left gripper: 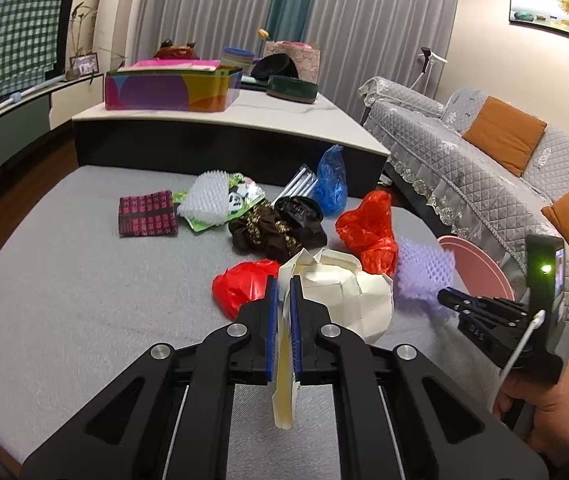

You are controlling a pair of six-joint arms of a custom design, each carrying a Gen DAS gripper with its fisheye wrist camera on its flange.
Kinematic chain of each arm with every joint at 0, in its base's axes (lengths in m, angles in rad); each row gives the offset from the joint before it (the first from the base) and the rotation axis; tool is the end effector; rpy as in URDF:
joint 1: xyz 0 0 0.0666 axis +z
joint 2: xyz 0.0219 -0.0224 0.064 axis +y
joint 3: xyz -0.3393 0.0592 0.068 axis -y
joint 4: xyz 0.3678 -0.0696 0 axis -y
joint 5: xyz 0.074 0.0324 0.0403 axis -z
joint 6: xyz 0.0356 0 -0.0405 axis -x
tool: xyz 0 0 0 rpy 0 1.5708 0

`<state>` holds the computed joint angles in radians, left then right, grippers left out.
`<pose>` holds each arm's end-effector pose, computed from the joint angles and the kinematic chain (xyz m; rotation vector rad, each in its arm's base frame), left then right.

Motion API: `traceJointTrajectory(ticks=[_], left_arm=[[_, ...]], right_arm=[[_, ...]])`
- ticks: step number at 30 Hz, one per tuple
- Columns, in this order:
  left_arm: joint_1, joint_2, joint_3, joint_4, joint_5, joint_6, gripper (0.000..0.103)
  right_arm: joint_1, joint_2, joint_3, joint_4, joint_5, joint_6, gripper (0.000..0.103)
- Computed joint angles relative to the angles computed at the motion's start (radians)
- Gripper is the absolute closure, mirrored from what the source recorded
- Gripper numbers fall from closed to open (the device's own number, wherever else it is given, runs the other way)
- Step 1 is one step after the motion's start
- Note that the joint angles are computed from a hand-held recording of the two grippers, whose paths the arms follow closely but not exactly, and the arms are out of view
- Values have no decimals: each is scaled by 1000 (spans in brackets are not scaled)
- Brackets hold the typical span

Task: Collect trash
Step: 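Carry both items over the pink bin and open both tools to drop them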

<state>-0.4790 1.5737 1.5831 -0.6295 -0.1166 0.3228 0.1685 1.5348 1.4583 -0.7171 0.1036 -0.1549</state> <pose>0.4877 -0.2490 0.4094 0.1059 2.2022 -0.3242 0.5143 0.0833 0.3659 0.0340 2.3590 0.0348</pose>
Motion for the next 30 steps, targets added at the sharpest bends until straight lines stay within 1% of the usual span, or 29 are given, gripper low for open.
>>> traceJointTrajectory(ticks=[5, 10, 17, 23, 28, 30], left_arm=[[-15, -11, 6, 15, -16, -27, 97], [-31, -23, 10, 25, -36, -46, 97], [-46, -26, 34, 18, -47, -61, 97], [-61, 10, 110, -24, -50, -54, 97], [-79, 51, 188, -50, -54, -61, 97], [-86, 73, 226, -60, -53, -64, 97]], right_arm=[[-3, -76, -39, 54, 12, 18, 99], [-16, -134, -60, 78, 3, 23, 99], [-35, -193, -64, 82, -8, 20, 99], [-74, -231, -44, 68, -21, 29, 99], [-138, -250, -32, 54, -49, 16, 99], [-162, -254, -27, 54, -55, 29, 99]])
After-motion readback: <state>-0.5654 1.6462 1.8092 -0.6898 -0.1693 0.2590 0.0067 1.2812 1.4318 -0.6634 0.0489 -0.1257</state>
